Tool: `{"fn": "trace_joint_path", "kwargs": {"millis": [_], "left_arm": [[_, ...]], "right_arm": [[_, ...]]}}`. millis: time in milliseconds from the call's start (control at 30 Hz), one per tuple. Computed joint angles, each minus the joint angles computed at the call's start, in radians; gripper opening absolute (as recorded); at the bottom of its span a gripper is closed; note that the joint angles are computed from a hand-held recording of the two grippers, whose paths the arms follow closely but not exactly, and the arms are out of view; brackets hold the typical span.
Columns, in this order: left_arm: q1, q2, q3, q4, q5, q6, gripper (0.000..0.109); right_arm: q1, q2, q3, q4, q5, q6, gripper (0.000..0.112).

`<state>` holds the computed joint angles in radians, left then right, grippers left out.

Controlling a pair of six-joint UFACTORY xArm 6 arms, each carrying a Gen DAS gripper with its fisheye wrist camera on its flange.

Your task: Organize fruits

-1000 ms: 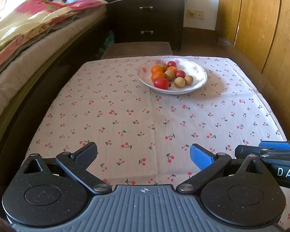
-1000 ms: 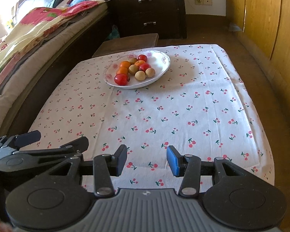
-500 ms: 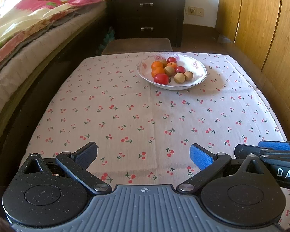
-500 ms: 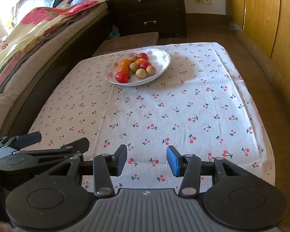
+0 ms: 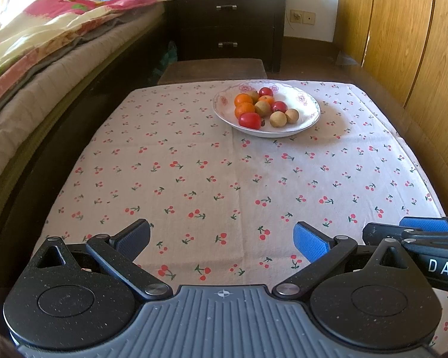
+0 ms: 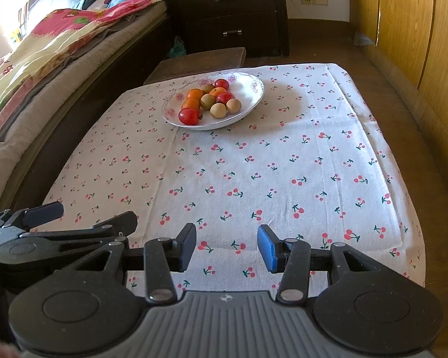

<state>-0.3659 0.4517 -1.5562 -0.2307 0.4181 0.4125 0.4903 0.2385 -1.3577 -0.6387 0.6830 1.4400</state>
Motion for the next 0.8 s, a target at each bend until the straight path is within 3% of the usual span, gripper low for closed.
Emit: {"fn": "trace_joint_path", "kwargs": {"millis": [800], "left_arm": [[0.002,-0.001,-0.003,0.003,0.02,-0.016,0.103]], "right_arm": [[0.001,0.003,-0.003,0.004,0.002,-0.003,0.046]]}}
